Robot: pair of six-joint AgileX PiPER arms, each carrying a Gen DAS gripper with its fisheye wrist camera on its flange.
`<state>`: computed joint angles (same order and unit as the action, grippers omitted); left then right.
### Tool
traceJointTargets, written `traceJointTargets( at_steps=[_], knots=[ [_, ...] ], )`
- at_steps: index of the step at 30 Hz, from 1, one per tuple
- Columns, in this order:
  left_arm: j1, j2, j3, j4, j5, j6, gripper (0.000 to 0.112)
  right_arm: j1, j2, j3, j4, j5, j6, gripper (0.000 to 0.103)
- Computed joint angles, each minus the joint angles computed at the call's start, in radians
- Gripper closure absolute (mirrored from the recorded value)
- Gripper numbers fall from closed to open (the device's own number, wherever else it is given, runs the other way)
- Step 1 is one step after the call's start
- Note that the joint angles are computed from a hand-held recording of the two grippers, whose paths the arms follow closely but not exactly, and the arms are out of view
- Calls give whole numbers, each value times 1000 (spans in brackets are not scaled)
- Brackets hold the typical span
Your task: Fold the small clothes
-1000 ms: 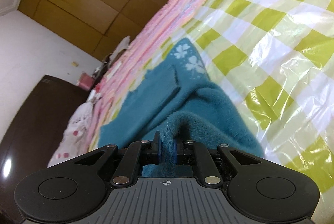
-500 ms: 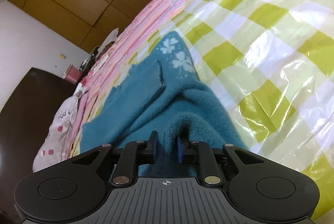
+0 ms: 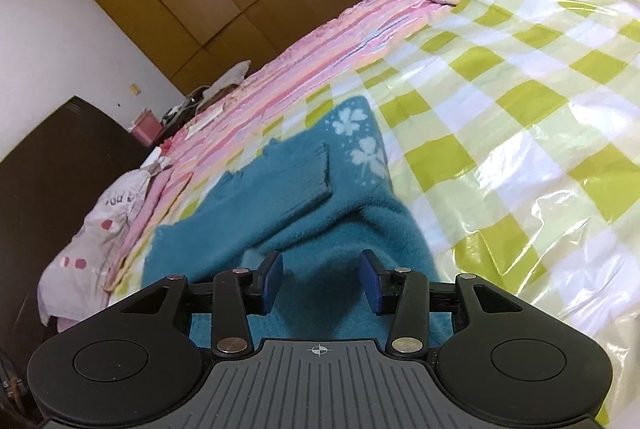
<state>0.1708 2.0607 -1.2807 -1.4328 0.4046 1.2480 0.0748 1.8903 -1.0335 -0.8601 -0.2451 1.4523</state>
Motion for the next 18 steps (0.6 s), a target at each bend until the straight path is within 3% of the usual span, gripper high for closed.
traceJointTargets(
  at_steps=[7, 14, 18],
  knots=[
    [-5, -4, 29, -66, -17, 100, 53, 3, 13, -6, 0, 37, -45, 60],
    [-14, -13, 55, -185, -31, 306, 45, 25, 54, -79, -115, 112, -37, 59],
    [-27, -24, 83, -274, -33, 476, 41, 30, 84, -121, -268, 137, 78, 58]
  ],
)
